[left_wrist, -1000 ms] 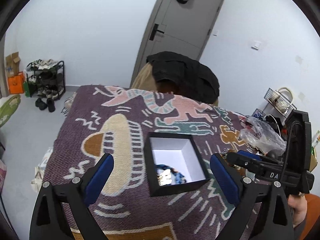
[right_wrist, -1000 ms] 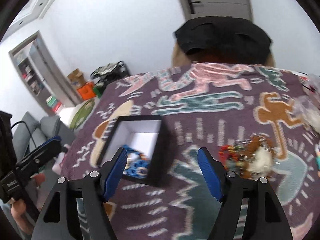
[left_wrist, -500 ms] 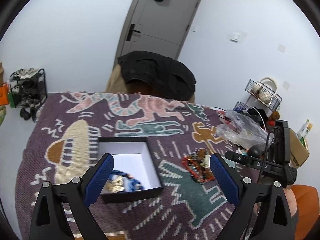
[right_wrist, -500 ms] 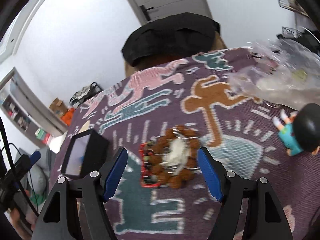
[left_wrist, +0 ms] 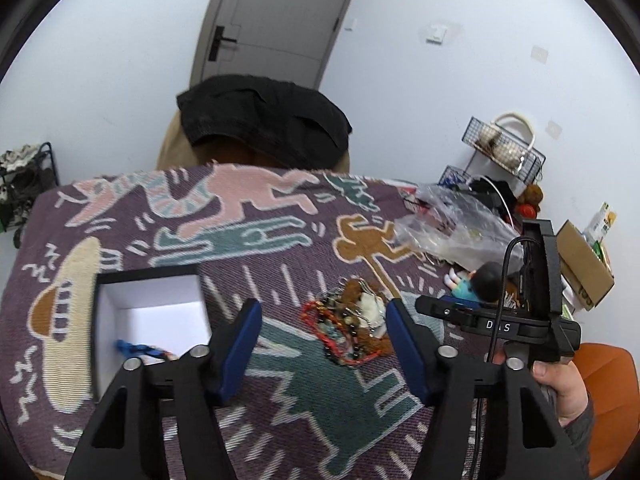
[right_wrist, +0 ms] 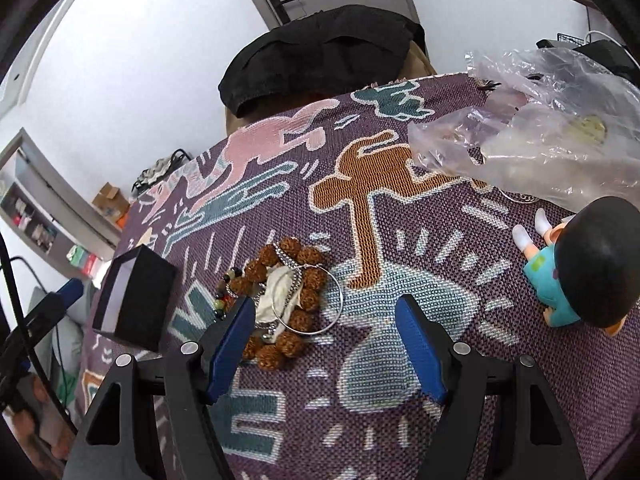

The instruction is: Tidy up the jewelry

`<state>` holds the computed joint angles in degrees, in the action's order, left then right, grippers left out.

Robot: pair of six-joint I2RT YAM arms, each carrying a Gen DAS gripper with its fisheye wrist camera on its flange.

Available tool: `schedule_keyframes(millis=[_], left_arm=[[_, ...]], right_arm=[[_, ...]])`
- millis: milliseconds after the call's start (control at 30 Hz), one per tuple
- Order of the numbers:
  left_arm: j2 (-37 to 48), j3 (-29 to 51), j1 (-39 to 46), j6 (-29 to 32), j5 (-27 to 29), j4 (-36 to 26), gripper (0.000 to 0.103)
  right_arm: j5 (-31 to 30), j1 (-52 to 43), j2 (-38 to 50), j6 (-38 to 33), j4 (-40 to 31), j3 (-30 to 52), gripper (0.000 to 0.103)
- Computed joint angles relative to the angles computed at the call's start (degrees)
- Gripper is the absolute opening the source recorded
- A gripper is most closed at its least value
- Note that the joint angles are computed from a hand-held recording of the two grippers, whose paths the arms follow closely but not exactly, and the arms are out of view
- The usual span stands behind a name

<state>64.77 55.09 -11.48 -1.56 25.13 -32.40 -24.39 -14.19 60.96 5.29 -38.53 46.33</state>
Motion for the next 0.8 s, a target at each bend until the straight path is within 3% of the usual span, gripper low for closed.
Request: schedule_keyframes(millis=[300, 700, 733, 800], left_arm=[[9.2, 1.9, -7.9, -4.0, -2.6, 2.4, 0.046], [19.1, 4.3, -12.0, -6.5, -5.9, 3.9, 0.043], [19.7, 4.4, -12.1, -6.6, -5.8, 4.0, 0.041], [20.8, 4.7, -12.1, -6.7, -5.5, 4.0, 0.028]], right_arm=[[-5.0, -4.2, 0.9, -2.9, 0.8, -1.6, 0.072], [-8.8, -8.7, 2.4, -5.8, 0.4, -1.5, 0.072], [-8.9, -8.8, 2.6, -5.9, 0.5, -1.5, 0.072], [-8.9, -8.7, 2.9, -6.1, 0.5, -1.4, 0.072]])
